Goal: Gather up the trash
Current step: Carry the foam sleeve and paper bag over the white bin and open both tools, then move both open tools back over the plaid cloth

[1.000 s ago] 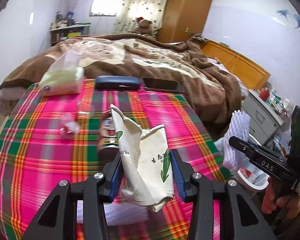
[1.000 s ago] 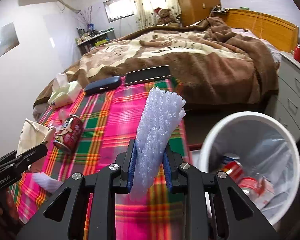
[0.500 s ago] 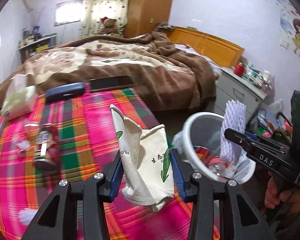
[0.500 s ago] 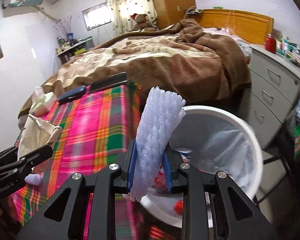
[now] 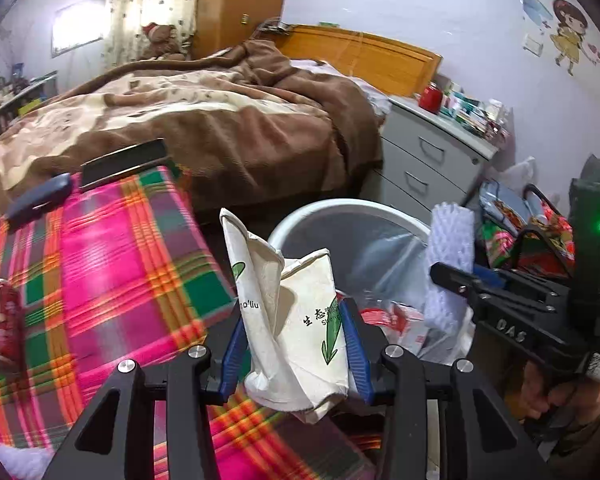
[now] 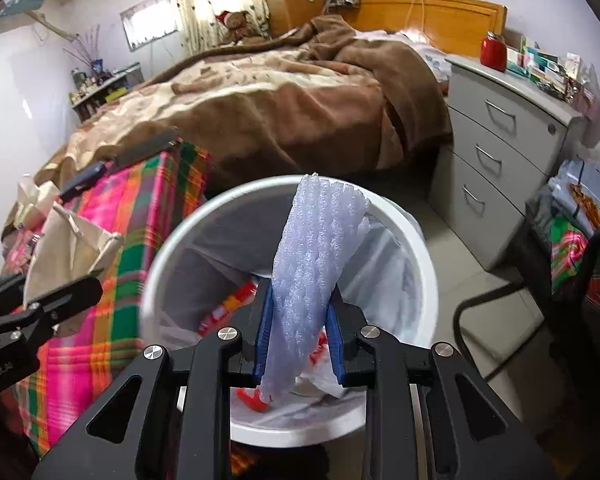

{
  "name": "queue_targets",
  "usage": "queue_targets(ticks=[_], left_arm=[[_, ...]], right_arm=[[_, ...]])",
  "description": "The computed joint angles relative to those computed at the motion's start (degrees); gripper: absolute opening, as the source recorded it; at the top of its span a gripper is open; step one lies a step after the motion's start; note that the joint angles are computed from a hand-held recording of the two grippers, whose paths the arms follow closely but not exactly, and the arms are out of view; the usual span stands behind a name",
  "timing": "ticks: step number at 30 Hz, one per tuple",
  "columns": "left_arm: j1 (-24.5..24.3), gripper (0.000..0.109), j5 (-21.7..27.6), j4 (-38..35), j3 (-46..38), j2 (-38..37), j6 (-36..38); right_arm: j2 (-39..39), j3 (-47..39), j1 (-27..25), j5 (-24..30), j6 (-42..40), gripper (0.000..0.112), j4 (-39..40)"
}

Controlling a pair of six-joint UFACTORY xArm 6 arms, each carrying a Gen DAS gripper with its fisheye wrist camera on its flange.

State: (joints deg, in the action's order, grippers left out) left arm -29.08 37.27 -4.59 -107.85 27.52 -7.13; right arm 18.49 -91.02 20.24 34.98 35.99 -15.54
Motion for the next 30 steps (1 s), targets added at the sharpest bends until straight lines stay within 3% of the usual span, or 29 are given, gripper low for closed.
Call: queue_targets(ticks=[10,12,14,16,30], left_arm=[[-2.68,0.047,5.56,-0.21,-12.19,8.74,1.10],[-2.74,0.050,4.59,-0.73,-11.50,8.41,1.74],[-2.81,0.056,4.30,-0.33,-11.35,8.30,1.36],[-2.67,0.064,3.88,0.07,-10.64,7.80,0.86],[-1.01,0.067,-1.26,0.05,-0.01,0.70,-1.31]], right_arm=[[-0.01,0.17,-1.17,2.80,-3.02,0.032,2.67],[-0.16,0.25,-1.08,3.21,-1.68,0.039,0.70],[-0.74,1.23,-1.22,2.39,-0.84,0.054,0.32],[-1.33,2.40,-1.50,0.85,-0.93,0.060,1.23],[-1.77,2.55,-0.34,-0.13,3.02,0.060,-2.01]])
